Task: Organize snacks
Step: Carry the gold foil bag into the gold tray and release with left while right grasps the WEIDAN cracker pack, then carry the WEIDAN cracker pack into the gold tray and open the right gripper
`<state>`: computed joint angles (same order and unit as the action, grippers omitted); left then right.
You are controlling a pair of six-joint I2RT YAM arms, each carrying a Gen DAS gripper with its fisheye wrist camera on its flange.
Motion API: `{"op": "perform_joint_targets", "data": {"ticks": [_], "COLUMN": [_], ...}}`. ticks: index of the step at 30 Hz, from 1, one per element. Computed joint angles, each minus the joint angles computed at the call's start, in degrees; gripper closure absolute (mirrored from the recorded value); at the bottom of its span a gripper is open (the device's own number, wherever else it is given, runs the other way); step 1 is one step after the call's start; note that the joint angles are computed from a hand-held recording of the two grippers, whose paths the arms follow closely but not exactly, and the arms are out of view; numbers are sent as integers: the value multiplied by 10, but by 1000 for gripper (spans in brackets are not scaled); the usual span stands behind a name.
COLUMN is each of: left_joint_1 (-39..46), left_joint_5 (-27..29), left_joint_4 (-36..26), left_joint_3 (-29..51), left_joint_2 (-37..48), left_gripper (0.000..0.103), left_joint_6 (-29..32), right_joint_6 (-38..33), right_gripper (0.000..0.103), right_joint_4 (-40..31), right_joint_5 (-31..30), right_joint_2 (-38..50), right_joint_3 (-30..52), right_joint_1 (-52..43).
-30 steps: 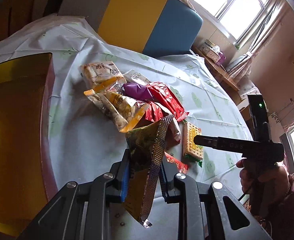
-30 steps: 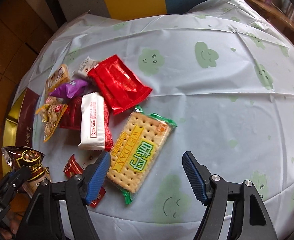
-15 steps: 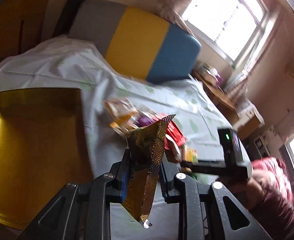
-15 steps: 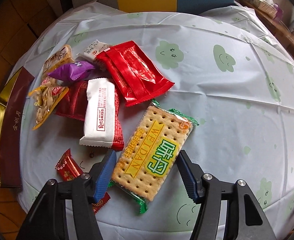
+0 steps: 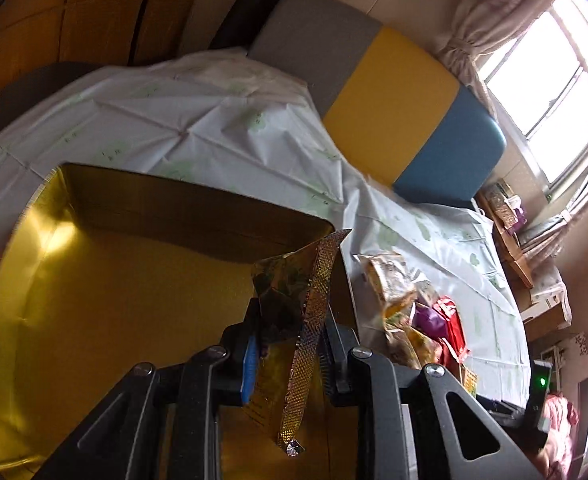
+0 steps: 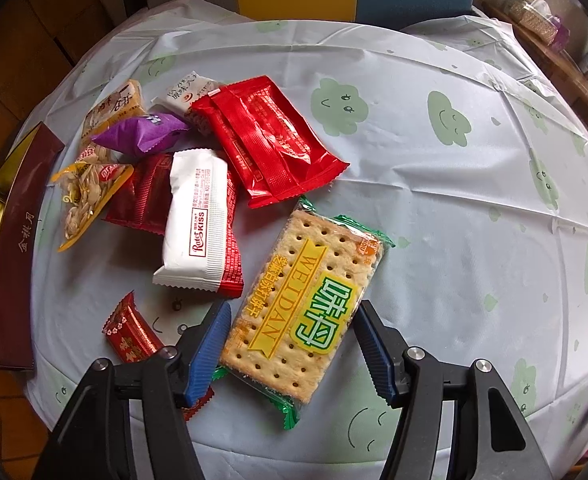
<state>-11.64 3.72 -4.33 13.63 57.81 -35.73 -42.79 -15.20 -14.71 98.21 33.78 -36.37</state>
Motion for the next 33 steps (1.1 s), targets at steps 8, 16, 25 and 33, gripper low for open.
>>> {"op": "perform_joint_targets", "data": {"ticks": [8, 16, 25, 33], "left_joint_1": [-7, -10, -135, -384], "left_joint_5": [-7, -30, -163, -353], "left_joint_4": [124, 89, -83, -279], "left_joint_3": [53, 48, -5, 18], "left_joint_2": [191, 145, -67, -112], "left_gripper": [72, 61, 61, 61], "left_joint_6": [6, 5, -52, -244], "right_joint_6": [3, 0, -19, -36], "right_gripper": [40, 40, 46, 49], "right_joint_4": [35, 47, 32, 21], "right_joint_5": [1, 0, -5, -2], "right_joint_2": [-5, -2, -25, -49], "right_joint_3": [-28, -32, -37, -41], "right_joint_1": [18, 17, 0, -21]}}
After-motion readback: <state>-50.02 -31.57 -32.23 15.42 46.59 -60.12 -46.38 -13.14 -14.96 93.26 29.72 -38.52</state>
